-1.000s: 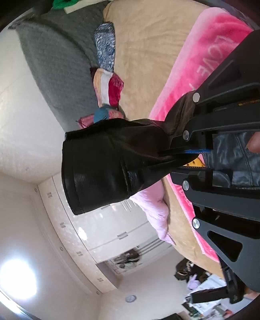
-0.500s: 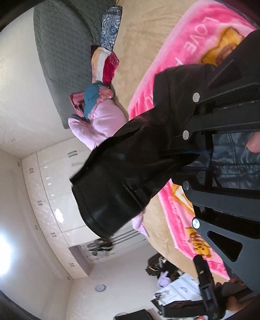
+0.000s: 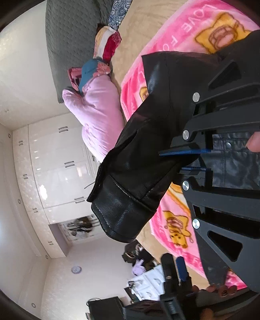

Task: Fold large clothes
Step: 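Lift the sleeve with the right gripper and fold it across the jacket body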

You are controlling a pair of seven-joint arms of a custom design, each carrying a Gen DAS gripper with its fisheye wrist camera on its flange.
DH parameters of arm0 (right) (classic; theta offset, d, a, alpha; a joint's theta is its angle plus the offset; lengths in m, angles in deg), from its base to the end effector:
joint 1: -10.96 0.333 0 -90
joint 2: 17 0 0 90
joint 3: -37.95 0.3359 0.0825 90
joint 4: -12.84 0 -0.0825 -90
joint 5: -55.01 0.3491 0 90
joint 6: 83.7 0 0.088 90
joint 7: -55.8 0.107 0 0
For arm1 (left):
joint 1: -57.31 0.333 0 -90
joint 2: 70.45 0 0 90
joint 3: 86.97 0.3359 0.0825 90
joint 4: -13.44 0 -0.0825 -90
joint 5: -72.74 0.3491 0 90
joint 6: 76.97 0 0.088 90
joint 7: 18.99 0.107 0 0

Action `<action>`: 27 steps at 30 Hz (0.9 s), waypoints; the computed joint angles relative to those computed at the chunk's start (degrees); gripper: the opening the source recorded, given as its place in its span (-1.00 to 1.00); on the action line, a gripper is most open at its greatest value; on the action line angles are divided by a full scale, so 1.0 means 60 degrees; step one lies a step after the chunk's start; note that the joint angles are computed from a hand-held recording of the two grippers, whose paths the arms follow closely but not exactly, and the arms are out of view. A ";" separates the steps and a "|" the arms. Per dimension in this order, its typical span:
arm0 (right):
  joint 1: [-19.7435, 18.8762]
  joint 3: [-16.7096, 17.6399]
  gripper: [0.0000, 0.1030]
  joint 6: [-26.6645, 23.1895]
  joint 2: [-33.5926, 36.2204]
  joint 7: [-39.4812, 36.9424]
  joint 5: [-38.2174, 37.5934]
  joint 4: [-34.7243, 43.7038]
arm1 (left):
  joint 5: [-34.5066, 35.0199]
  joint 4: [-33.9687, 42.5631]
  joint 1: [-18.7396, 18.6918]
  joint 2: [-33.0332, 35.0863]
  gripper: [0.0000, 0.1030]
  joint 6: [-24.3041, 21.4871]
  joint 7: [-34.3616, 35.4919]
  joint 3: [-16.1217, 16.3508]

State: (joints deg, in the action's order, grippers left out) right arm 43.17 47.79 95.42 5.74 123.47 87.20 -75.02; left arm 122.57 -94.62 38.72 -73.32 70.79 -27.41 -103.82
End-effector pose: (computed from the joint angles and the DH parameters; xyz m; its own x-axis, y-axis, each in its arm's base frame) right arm 0.5584 0.4060 0.5956 0.6012 -0.7661 -0.2274 -0.4196 -0.0604 -0.9057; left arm 0.4464 -0.3391 0.6341 0.2351 -0.8445 0.4812 -0.5031 -0.5293 -0.6832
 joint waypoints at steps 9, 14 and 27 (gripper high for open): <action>0.0438 -0.0077 -0.78 -0.0406 -0.0038 -0.0284 -0.0412 -0.0430 | 0.0505 -0.1060 0.0353 -0.0709 0.81 0.0728 -0.1243 -0.0005; 0.0735 -0.0222 -0.77 -0.0690 -0.0078 -0.0167 -0.0789 -0.0718 | 0.0335 -0.1849 0.0561 -0.0979 0.81 0.1198 -0.1612 0.0040; 0.1719 -0.1048 -0.49 -0.1816 0.0497 0.0846 -0.2385 -0.0559 | 0.0657 -0.2814 0.0993 -0.1161 0.81 0.1517 -0.2079 -0.0083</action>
